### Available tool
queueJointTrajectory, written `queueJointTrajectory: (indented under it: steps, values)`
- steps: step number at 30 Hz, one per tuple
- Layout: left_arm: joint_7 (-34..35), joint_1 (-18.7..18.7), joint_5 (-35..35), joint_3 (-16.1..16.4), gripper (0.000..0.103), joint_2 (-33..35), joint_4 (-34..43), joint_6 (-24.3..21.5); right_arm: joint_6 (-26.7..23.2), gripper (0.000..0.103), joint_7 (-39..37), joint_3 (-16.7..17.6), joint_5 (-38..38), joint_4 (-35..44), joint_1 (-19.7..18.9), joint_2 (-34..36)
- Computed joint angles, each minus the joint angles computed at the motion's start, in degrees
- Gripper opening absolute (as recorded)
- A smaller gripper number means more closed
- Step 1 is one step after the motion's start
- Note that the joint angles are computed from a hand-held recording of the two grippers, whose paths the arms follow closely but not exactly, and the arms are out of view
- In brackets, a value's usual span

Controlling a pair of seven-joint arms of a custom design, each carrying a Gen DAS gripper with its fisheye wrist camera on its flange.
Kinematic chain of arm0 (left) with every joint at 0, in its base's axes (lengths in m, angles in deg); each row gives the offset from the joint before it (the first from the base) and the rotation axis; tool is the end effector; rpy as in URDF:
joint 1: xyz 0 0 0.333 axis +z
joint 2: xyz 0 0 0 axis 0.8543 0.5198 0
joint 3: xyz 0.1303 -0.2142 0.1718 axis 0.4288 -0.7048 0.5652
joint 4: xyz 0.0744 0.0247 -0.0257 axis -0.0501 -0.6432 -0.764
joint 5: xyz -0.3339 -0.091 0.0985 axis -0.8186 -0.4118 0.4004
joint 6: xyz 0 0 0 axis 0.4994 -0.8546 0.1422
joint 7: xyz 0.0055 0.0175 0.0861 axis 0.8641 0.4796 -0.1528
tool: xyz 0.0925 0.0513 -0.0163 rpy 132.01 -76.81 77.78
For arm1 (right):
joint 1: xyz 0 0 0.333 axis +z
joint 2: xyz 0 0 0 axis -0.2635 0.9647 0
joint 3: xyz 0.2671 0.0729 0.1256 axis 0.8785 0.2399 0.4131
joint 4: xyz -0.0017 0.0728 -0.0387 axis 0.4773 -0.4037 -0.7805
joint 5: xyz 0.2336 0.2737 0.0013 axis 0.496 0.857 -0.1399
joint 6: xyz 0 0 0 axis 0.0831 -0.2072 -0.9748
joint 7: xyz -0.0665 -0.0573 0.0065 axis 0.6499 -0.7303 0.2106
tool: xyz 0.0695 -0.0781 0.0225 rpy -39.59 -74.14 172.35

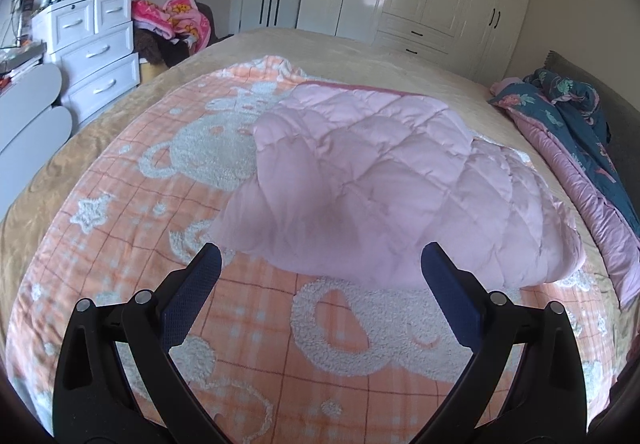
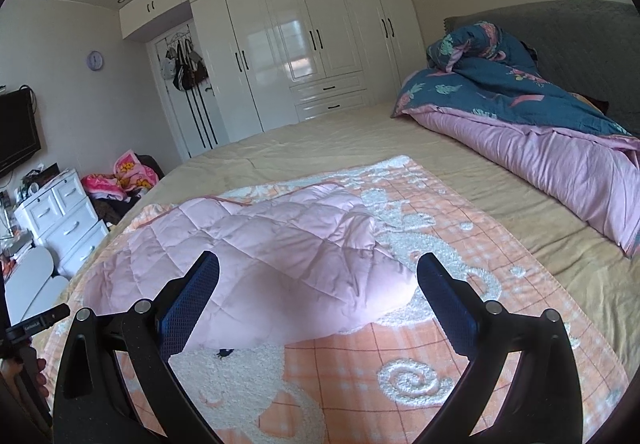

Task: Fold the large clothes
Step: 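Move both grippers to the bundle's edge and close them on it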

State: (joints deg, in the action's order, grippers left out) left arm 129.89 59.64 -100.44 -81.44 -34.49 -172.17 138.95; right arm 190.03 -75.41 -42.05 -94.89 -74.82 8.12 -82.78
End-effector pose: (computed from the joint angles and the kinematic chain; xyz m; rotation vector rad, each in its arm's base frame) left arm 0.6665 -0.1052 0.5034 -1.4621 2.1690 -1.1304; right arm 0.3729 0.2705 0.5248 -0.8284 2.0493 -1.0874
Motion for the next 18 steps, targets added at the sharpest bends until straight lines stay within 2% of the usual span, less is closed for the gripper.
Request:
queueJointTrajectory:
  steps: [8, 13, 15, 18]
  values:
    - [-3.0, -1.0, 3.2, 1.0, 0.094, 1.8, 0.9, 0.4, 4.7, 0.099, 0.5, -1.9, 1.6, -1.4, -0.8, 1.1]
    - [-5.6, -1.0, 4.7, 1.1, 0.094, 3.8, 2.7, -1.6, 9.7, 0.099, 0.2, -3.6, 3.8, -2.3, -1.7, 2.6]
    - [-8.0, -0.8, 4.9, 1.2, 0.094, 5.5, 4.6, -3.9, 13.6, 0.099, 0.9, -4.8, 4.8, -3.3, -2.4, 3.3]
    - [-11.5, 0.5, 3.7, 0.4, 0.094, 9.0, 9.5, -11.2, 18.7, 0.099, 2.6, -6.0, 6.3, -4.7, -3.7, 4.3]
